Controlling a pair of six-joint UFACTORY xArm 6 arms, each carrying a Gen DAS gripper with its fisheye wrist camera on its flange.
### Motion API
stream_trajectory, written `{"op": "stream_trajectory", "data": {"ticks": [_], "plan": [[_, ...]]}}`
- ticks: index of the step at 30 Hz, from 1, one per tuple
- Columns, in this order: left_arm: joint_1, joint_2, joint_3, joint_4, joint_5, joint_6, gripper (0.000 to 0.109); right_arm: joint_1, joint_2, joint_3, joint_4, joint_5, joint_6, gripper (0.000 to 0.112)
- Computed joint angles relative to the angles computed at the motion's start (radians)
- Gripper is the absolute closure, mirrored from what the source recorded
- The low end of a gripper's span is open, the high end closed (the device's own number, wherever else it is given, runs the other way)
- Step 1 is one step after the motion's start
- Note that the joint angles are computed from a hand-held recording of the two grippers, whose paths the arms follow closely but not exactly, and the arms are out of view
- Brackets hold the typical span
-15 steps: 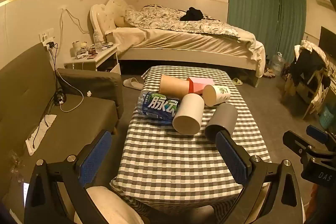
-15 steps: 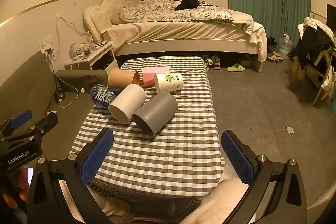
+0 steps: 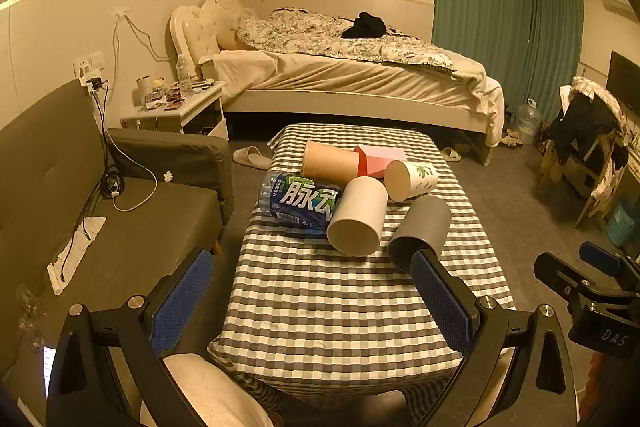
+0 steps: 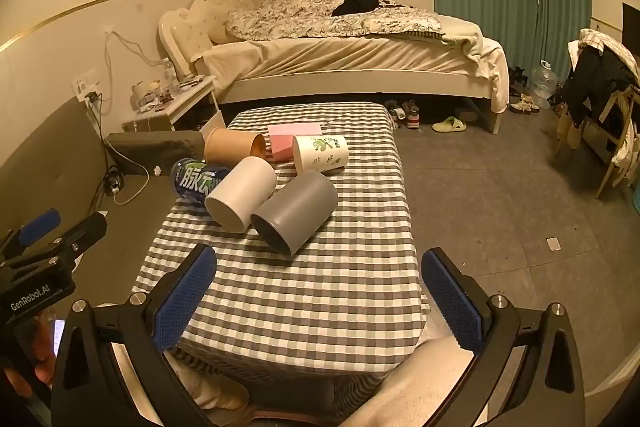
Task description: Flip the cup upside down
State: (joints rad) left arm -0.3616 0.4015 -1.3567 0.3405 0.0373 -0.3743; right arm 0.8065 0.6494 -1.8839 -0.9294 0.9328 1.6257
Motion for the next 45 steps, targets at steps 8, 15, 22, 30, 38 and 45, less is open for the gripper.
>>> {"op": "stream_trajectory", "data": {"ticks": [8,15,22,30,38,45], "plan": [[0.006,-0.007,0.014,0.090,-0.005,-0.084,0.006,-0.004,0.006,0.001,0.010,-0.008,-0.005,0.010],[0.011,0.004,0.000,0.151,-0.005,-0.139,0.006,-0.001,0.015,-0.016,-0.001,-0.008,-0.014,0.010],[0.009,0.003,0.000,0.129,-0.001,-0.116,0.006,0.000,0.021,-0.025,0.004,-0.009,-0.020,0.010],[0.012,0.013,-0.004,0.128,-0.009,-0.117,0.006,0.001,0.028,-0.036,0.013,-0.007,-0.032,0.010],[0.011,0.013,-0.003,0.119,-0.009,-0.110,0.006,0.001,0.027,-0.032,0.013,-0.010,-0.029,0.010],[0.011,0.014,-0.004,0.113,-0.008,-0.105,0.006,-0.001,0.022,-0.017,0.016,-0.020,-0.021,0.010]]}}
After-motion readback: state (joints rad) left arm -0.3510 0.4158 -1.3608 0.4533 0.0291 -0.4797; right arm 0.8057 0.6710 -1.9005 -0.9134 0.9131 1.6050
